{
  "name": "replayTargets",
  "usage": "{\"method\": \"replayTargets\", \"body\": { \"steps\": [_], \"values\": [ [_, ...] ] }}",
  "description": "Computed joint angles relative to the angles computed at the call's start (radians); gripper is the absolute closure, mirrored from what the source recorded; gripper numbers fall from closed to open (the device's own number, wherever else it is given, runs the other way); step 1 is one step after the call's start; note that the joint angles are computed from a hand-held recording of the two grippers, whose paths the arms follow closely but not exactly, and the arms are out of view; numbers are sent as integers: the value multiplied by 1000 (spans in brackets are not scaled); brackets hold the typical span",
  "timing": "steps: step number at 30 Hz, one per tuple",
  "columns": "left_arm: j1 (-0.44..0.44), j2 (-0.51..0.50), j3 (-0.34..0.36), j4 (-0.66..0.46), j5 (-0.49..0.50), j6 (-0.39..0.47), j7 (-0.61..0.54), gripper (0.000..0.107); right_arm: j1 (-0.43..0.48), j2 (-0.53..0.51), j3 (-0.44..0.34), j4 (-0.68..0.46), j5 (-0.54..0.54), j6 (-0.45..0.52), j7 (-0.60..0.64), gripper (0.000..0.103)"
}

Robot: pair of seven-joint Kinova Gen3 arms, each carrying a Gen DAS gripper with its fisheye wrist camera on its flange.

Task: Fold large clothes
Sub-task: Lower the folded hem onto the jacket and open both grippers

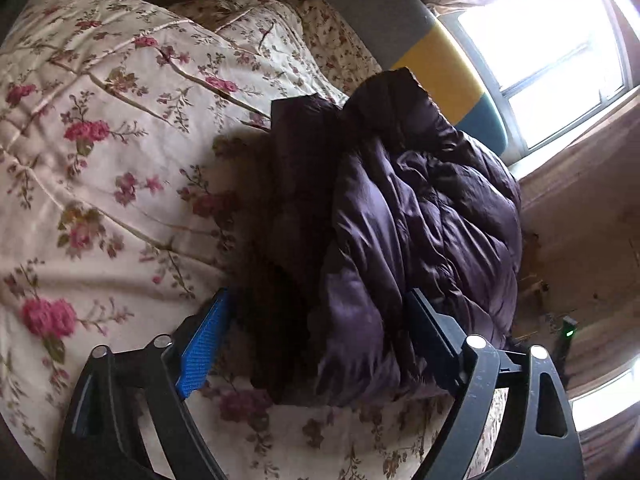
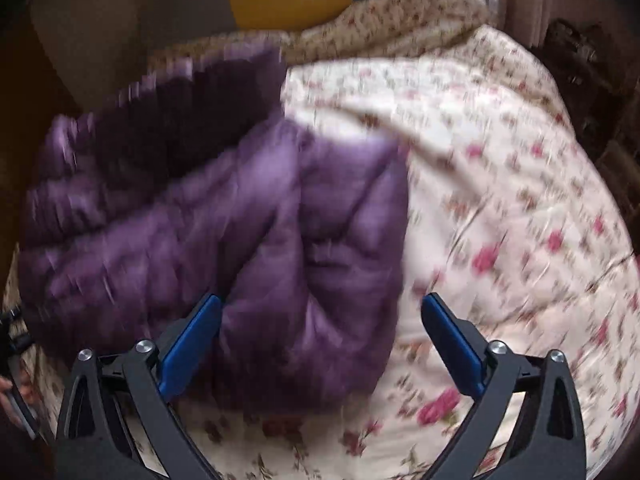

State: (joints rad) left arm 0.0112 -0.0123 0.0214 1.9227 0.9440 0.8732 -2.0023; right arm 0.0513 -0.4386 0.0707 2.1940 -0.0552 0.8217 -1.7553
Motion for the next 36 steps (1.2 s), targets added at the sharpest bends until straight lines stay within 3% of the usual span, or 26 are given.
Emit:
{"method": "replayTargets", "body": {
  "steps": [1, 3, 4, 6, 8, 13, 20, 28, 33, 36],
  "values": [
    [3, 12, -4, -5, 17, 20, -11, 53, -4, -1, -7, 12, -4, -9, -3, 28],
    [2, 20, 8, -20, 2, 33, -1, 71, -17, -10, -21, 15, -3, -10, -1, 59],
    [4, 20, 10, -26, -2, 34, 0, 80, -11, -18, -54, 5, 17, 3, -11, 66],
    [4, 13, 11, -33, -8, 42, 6, 88, -17, -35, -80, -12, 43, 35, -14, 83],
    [-2, -1, 3, -30, 1, 59, -3, 92, -25, -56, -100, -27, 67, 74, -13, 87],
    [-5, -47, -17, -25, -29, 114, -5, 96, -46, -133, -120, -43, 82, 180, -6, 89],
    [-21, -168, -82, 70, -53, 216, -71, 96, -70, -247, -187, -31, 69, 326, -30, 89],
    [-25, -326, -165, 179, -100, 319, -91, 96, -76, -435, -343, -31, 36, 544, -94, 89],
    [-21, -449, -215, 219, -172, 407, -65, 96, -88, -533, -387, -49, -10, 684, -98, 89],
    [-20, -489, -225, 206, -204, 439, -28, 89, -76, -567, -410, -76, -24, 744, -94, 79]
  ]
}}
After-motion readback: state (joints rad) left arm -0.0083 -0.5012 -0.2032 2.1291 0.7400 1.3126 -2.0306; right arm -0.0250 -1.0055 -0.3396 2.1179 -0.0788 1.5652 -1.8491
